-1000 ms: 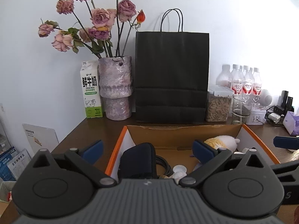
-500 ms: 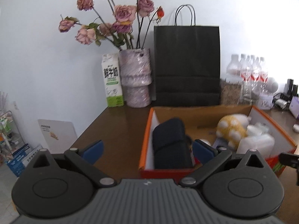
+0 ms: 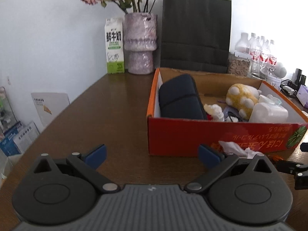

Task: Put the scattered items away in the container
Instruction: 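Withdraw both tools from the box back toward the table, then grasp the black cable with the left tool while the right tool grasps the small orange item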

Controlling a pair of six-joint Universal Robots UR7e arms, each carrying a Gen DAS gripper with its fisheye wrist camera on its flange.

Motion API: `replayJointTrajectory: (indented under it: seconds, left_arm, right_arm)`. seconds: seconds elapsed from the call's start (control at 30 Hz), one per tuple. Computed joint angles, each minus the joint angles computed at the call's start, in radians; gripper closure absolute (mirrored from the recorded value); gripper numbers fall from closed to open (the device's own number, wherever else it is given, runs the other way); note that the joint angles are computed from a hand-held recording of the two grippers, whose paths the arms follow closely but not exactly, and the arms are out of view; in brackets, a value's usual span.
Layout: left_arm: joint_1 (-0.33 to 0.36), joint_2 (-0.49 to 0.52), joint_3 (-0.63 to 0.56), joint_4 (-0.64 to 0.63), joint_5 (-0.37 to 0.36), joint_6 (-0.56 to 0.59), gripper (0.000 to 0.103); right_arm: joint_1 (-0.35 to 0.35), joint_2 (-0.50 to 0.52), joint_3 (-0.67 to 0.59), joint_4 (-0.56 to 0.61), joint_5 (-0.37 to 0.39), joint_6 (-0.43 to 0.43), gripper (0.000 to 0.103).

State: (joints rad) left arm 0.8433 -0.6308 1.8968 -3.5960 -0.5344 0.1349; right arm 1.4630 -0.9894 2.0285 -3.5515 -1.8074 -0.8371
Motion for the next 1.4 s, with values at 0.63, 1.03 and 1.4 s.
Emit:
replayJointTrajectory:
  seconds: [0.63,1.03,1.4]
  left_arm:
    - [0.017,0.003,0.0,0.039,-0.068,0.001,0.0]
    - [0.003,0.019,-0.014,0.108,-0.15,0.009,0.0]
    - [-0.019,0.081,-0.069,0.183,-0.134,0.016,0.0]
  right_arm:
    - [-0.016,-0.011,0.01,0.034,0.069,0.007,0.091]
    - [-0.027,-0.019,0.011,0.023,0.078,0.029,0.092]
    - [-0.057,-0.052,0.017,0.028,0.102,0.03,0.092]
